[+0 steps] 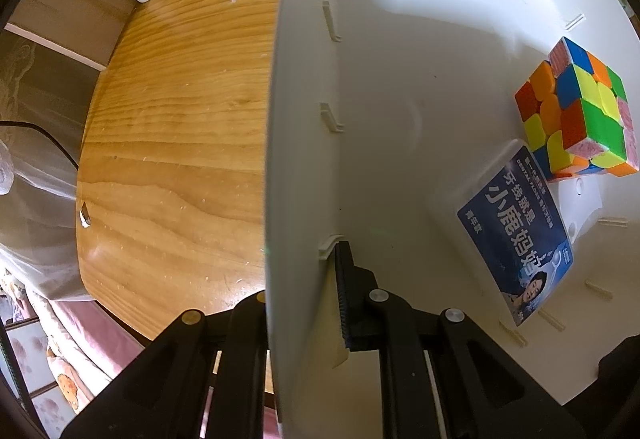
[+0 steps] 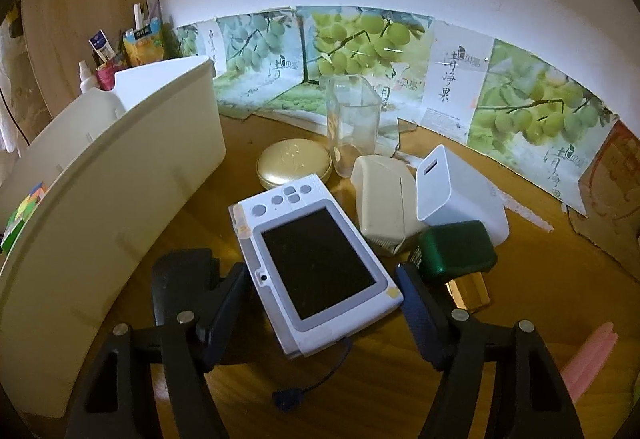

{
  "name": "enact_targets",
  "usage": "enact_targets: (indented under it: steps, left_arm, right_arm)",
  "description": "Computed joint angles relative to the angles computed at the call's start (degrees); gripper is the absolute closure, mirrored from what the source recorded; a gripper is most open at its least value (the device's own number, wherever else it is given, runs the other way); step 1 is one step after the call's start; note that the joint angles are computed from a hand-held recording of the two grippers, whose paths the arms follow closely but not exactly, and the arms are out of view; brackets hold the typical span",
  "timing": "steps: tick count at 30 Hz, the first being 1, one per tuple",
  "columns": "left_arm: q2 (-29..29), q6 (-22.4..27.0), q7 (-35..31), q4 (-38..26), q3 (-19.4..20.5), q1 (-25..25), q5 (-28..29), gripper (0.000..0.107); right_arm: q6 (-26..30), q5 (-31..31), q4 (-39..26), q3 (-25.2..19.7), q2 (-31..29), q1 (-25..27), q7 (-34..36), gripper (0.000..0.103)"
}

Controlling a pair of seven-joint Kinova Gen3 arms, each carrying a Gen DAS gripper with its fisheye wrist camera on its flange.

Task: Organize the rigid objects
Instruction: 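Move the right tool back to the white handheld device, then grasp the white handheld device with the right tool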

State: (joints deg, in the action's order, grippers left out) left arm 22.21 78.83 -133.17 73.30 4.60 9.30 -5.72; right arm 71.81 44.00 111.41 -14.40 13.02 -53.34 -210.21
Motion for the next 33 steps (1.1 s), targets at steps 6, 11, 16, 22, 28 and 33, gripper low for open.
enact_targets:
  steps: [6,11,16,22,28,33]
  left_arm:
    - [-0.18,-0.43,-0.8,0.37,0.0,-0.47,0.26,0.093]
    - [-0.55,-0.92,-0.59,0.93,-0.13,-0.35,0.05,0.093]
    - [-0.67,-1.07,-0.8,1.12,-0.02,-0.25,-0.1,0.093]
    - [-0.92,-1.42,-0.55,1.5,0.02,-0.02,-0.25,0.093]
    - [-2.03,-2.52,-1.37,3.1,0.11,-0.19,-0.15,0.093]
    - [-2.36,-2.66,-1.65,3.52,0.28,0.04,-0.29,0.093]
  right_arm:
    - [-0.25,-1.15,-0.29,-0.15,-0.46,0.33,0.93,0.034]
    - [0.5,-3.75,-2.26,0.13,-0.23,1.14,2.48,0.036]
    - [1.09,-6.61,-3.91,0.48,-0.41,1.46,1.77,0.036]
    - [1.31,-8.66,-4.36,-0.3,-1.43,0.41,-3.41,0.037]
    - [4.02,-10.67,-6.67,-1.14,-0.39,-2.14,-8.29,0.038]
    - [7.0,-10.47,-8.26,-1.4,0.21,-5.27,-15.26,0.039]
